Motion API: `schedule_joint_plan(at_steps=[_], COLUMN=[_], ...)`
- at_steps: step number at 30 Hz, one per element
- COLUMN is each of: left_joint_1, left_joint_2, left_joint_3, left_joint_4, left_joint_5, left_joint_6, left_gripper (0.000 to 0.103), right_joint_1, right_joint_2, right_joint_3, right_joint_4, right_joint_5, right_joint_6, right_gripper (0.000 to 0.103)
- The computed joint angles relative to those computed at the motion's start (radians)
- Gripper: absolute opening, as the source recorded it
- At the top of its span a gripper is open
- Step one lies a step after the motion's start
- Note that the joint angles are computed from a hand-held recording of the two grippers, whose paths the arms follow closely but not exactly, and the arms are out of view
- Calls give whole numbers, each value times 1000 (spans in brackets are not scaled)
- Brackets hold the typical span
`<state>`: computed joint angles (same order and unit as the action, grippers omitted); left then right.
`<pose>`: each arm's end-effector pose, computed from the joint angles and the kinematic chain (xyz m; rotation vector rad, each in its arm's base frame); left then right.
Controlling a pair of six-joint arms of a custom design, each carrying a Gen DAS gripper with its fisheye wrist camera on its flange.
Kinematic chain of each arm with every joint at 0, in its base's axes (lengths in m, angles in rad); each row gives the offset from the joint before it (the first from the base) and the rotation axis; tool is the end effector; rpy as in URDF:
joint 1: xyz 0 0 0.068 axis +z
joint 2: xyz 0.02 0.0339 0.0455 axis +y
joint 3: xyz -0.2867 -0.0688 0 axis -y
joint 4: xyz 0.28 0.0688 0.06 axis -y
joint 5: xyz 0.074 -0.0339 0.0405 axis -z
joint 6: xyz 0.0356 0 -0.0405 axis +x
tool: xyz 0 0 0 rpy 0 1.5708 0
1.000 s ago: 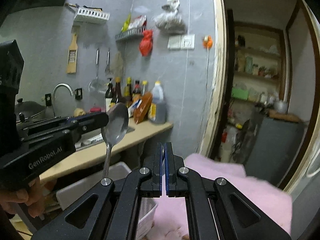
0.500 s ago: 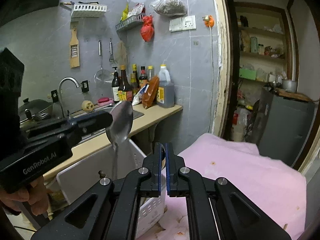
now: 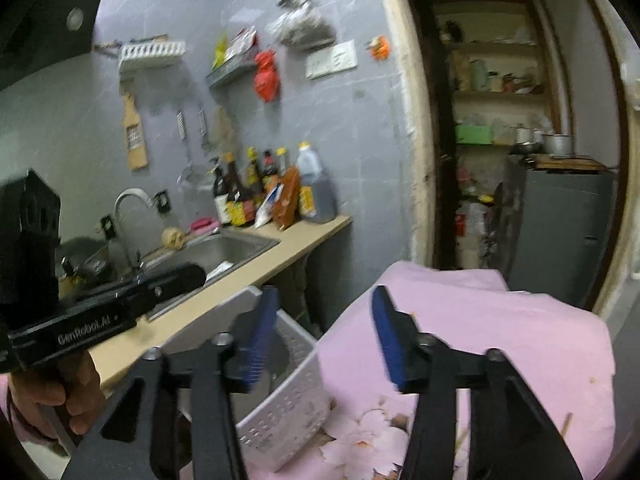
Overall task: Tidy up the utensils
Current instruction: 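Carry both spoons to the white caddy and open both tools to drop them, then move both open tools back over the remaining utensils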
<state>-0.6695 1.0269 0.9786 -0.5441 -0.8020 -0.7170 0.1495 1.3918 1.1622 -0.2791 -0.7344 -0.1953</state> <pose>0.2010 -0.1265 0.3501 -0.4791 1.9104 -0.0271 0.3356 0.0747 0.3414 -0.7739 1.8586 0.7287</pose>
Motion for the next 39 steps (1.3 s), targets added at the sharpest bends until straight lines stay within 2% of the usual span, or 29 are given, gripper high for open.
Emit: schedule_joint_plan(at_steps=[3,5,7,9,11,15,20,28,39], left_joint_1=[-41,-70,-104,-134,-175,-229,-272,-292,-277], left_joint_2=[20,39,70,97,139,202,274,377,510], left_joint_3=[20,36,62,85,116,159,194,240,292], left_joint_4=[6,7,-1,-14,-25,-40,-25,30,75], left_joint_5=[-41,-71,-105,-139,-190,-231,-242,-197,-128], left_joint_6=[-10,-19,-22,-22,-18,-25,-32,11,27], left_gripper=[42,48,57,75,87,100,102,102,102], right_joint_1=[-49,-87,-135,-180,-226,-311,-416,-554,-623], right_joint_2=[-37,-63,-78,-98,-115,-135,-141,-109,-6], right_joint_3=[-15,-24,-10,-20,-29,-28,-38,-50,-37], right_joint_4=[15,16,1,-1,-5,-23,-38,-65,-67], right_joint_5=[11,18,11,11,8,1,-11,-40,-33], right_joint_6=[24,32,34,26,16,-7,-45,-135,-201], right_gripper=[62,73,78,86,96,102,102,102,102])
